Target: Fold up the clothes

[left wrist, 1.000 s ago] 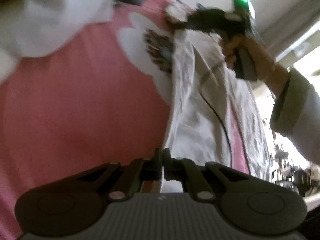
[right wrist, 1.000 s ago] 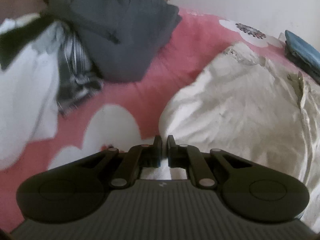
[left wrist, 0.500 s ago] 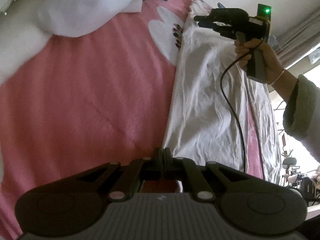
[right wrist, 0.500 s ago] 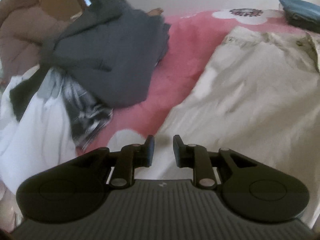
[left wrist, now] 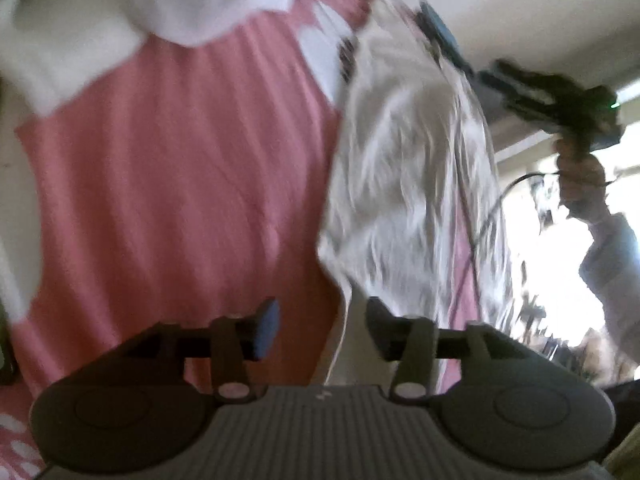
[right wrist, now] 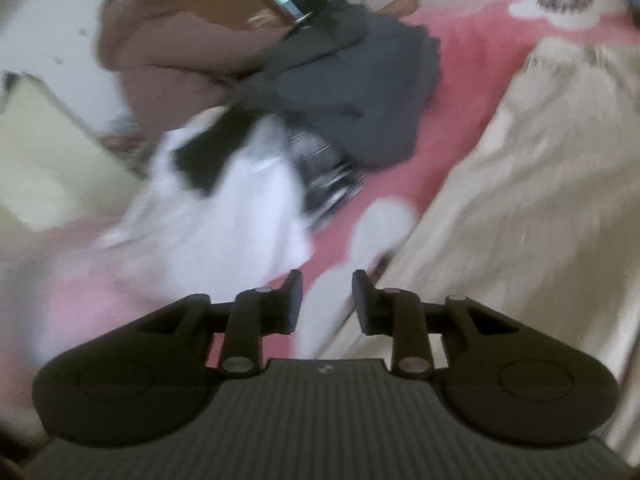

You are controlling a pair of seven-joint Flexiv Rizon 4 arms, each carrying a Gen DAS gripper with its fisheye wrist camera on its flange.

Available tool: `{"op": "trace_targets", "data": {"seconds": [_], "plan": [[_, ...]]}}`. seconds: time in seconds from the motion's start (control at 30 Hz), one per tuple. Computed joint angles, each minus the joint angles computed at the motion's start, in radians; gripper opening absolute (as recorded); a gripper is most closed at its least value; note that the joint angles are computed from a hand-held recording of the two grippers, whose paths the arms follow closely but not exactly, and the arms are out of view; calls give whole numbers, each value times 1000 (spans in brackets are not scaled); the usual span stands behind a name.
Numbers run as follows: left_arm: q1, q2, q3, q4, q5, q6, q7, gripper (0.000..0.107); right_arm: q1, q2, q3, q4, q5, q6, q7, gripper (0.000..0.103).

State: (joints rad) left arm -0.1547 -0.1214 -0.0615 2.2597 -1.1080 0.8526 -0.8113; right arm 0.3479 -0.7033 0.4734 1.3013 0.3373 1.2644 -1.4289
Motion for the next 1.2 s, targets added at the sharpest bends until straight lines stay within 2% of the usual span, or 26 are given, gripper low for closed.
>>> {"op": "trace_targets", "data": {"seconds": [0.1,0.13,0.2,0.23,0.27,0.33,0.47,0.57,0.63,0.7,0.77,0.8,0.9,1.03,1.13,1.2], "plan": [[13,10,13,3,114,-78,7,52,-147,118,167,154,189,-2,-83,34],[18,24,21,14,149,-99,13,50,-175,156,197,206,249,-6,-98,34],[10,37,22,27,222,-73,15,41,-178,231,203,315,322,-13,-82,35],[6,44,23,33,259,-59,15,32,-176,267,206,367,359,-18,-74,35],[-2,49,21,41,289,-28,11,12,-168,298,205,414,391,-23,-56,35],[-12,54,19,51,342,19,-15,1,-93,332,159,504,398,-16,44,35],[-14,95,32,75,430,65,-61,0,57,337,93,611,415,56,183,35],[1,96,47,69,534,55,-146,0,88,314,115,625,466,142,185,35],[10,100,51,79,488,27,-158,2,100,294,128,625,478,193,194,35],[9,109,48,95,396,13,-131,11,82,267,157,610,485,229,187,35],[-6,121,40,113,300,22,-71,36,48,238,201,594,491,252,163,35],[-14,121,35,118,283,30,-44,38,45,226,215,588,482,258,160,35],[-21,99,30,116,320,22,-25,36,17,186,276,572,467,250,148,35],[-35,100,22,118,436,40,-58,26,35,140,317,549,421,231,141,34],[-36,106,24,112,497,25,-69,11,44,112,343,534,393,230,136,34],[-39,112,25,120,513,28,-81,6,52,95,355,526,382,239,146,29]]}}
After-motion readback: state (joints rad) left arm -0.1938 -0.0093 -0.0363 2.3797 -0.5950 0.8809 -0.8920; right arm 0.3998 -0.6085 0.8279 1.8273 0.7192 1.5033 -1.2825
